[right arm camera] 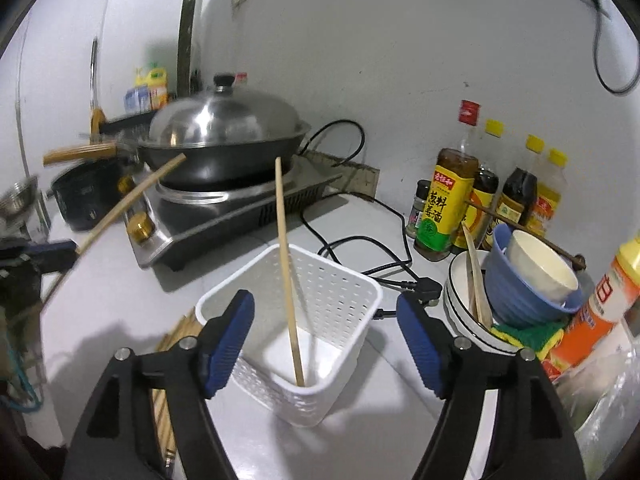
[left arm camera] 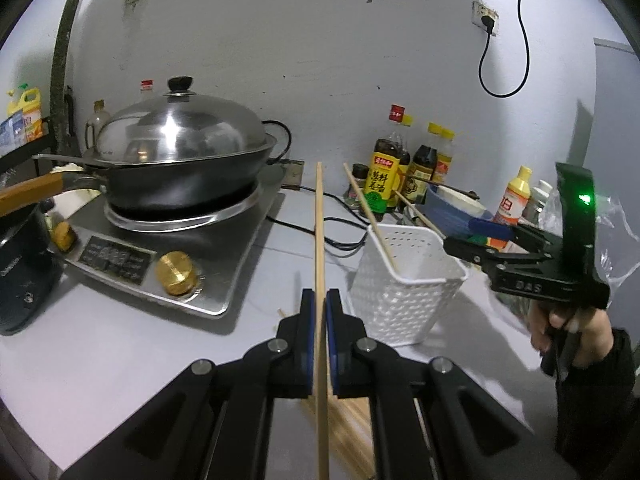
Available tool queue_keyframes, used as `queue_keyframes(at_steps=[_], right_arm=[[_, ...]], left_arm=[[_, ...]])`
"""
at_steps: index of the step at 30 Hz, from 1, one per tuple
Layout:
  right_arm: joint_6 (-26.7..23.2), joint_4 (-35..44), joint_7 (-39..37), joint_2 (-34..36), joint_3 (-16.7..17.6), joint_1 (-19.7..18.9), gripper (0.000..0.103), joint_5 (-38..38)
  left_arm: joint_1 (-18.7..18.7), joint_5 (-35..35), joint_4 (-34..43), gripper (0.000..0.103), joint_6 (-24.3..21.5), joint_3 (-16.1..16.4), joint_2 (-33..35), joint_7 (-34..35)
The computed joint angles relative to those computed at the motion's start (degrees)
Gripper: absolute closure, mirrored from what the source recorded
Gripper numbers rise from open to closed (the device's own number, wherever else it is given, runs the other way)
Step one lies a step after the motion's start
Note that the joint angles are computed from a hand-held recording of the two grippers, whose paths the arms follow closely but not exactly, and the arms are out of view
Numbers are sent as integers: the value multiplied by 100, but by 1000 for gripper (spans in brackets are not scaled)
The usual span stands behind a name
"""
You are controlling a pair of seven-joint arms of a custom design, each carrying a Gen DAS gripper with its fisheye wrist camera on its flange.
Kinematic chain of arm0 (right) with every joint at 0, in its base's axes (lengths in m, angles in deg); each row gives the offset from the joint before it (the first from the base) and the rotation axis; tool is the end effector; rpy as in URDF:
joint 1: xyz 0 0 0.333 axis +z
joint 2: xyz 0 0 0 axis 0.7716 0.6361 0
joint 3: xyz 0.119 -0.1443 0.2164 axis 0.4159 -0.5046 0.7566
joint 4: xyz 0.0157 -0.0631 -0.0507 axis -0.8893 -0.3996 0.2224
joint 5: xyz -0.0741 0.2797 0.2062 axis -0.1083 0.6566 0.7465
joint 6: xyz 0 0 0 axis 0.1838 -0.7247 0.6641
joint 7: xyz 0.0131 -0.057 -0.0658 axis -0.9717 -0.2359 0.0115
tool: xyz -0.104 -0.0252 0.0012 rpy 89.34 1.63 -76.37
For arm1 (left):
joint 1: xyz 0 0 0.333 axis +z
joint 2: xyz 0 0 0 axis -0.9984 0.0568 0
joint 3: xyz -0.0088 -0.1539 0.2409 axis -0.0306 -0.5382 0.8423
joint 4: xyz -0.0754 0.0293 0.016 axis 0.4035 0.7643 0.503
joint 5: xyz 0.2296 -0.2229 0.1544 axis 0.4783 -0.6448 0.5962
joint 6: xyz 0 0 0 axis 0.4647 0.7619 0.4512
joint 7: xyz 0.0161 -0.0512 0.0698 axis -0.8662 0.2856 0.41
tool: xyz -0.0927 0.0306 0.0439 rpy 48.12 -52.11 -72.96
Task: Organize utensils
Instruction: 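Carry the held chopstick over the white basket with the left gripper and lower it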
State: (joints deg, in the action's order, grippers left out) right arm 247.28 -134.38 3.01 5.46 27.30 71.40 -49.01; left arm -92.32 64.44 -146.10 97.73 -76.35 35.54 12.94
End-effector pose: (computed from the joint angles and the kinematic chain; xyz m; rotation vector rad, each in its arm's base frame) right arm 0.6933 0.3002 0.4975 -1.9590 0.8235 -0.6032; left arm 0.5433 -0.1787 0.5145 -1.7902 1.4566 -1.0012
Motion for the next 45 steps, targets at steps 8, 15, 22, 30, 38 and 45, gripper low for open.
queue_keyframes(at_steps=[8, 15, 22, 30, 38, 45], right_arm=[[-104, -25, -547, -37, 584, -611, 18, 1043], [-216, 259, -771, 183, 673, -795, 18, 1333], [-408, 682, -718, 494, 749, -966, 18, 1567], [-322, 675, -510, 517, 751, -1047, 18, 1609], [-115, 507, -382, 425, 714, -1071, 18, 1677], [-54, 359, -489, 340, 769, -1092, 17, 1781]], left_arm=[[-162, -968, 1093, 98, 56, -11, 859, 933], [-408, -1567, 2245, 98, 3, 171, 1678, 1047], [-813, -1748, 3672, 98, -189, 564, 2668, 614], [-1333, -1425, 5073, 98, -592, 1298, 3616, -883], [-1581, -879, 5642, 98, -1152, 1519, 4099, -1727], [-1353, -1375, 5575, 98, -1440, 1020, 4129, -1024]])
